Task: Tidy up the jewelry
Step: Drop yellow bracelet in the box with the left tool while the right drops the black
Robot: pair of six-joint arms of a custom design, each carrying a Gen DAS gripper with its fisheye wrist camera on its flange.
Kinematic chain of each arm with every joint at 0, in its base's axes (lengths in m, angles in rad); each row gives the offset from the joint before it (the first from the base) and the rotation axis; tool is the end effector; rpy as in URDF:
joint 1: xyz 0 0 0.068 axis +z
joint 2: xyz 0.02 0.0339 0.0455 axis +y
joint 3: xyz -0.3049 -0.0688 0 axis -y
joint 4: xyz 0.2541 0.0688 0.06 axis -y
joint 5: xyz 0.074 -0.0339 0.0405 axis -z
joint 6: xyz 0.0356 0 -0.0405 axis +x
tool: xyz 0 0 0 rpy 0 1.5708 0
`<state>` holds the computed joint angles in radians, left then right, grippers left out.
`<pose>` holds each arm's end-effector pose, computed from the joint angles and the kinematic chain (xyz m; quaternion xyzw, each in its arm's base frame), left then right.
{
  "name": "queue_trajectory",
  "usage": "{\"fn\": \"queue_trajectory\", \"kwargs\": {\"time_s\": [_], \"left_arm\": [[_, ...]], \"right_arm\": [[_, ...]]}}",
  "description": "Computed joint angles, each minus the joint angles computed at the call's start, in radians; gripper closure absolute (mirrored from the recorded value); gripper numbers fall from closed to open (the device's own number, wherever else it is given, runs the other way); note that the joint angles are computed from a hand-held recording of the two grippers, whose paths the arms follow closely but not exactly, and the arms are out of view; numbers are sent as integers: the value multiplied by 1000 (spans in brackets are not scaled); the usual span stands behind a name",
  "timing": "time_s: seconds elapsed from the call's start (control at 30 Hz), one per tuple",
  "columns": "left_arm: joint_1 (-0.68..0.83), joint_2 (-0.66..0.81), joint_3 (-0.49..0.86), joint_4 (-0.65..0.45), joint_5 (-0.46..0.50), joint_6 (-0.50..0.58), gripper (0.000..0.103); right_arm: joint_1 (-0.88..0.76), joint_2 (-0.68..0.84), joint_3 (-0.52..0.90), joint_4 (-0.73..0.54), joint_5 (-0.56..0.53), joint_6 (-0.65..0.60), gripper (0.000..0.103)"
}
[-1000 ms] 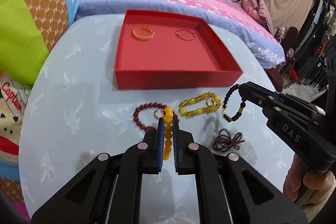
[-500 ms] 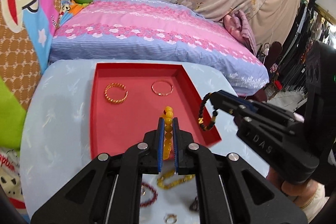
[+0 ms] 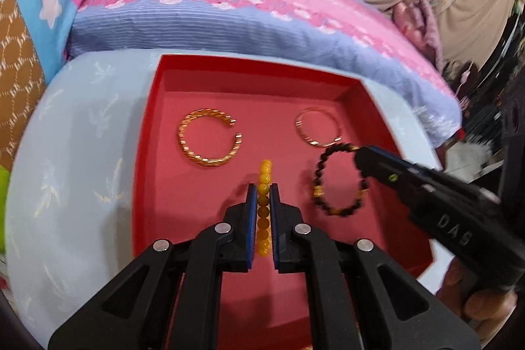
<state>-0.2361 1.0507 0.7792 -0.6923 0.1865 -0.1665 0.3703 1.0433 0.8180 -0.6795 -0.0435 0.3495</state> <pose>0.1847 -0.0512 0.2782 0.0609 0.9486 -0.1466 0.2738 0.1815 0.0721 0.2925 -0.0169 0.9447 0.1343 0.2986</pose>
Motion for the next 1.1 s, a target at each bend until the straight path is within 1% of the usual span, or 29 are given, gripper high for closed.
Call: {"fn": "queue_trajectory", "kwargs": {"time_s": [0.1,0.2,0.33,0.37,0.4,0.47,0.53,0.83,1.0,1.1], "left_arm": [[-22,17,-6,7,-87,38,96],[-52,28,-7,12,-180,51,96],[-61,39,-12,14,-218,45,95],[-63,41,-11,12,-230,35,92],[-62,43,-10,14,-235,29,83],[-62,29,-14,18,-243,12,68],[-73,19,-16,25,-265,5,67],[-125,-15,3,-8,-316,-25,67],[-158,-100,20,-78,-328,-53,67],[-174,-172,30,-140,-333,-74,67]], "right_arm": [[-9,20,-11,5,37,-21,95],[-22,34,-14,4,56,-44,95],[-11,55,-18,11,93,-54,95],[-6,55,-21,15,105,-49,92],[-4,49,-25,18,111,-47,90],[6,39,-29,22,129,-38,75],[16,22,-35,25,145,-29,72],[89,-44,-14,-24,194,12,71],[155,-128,16,-104,229,56,71],[226,-188,36,-169,281,100,71]]}}
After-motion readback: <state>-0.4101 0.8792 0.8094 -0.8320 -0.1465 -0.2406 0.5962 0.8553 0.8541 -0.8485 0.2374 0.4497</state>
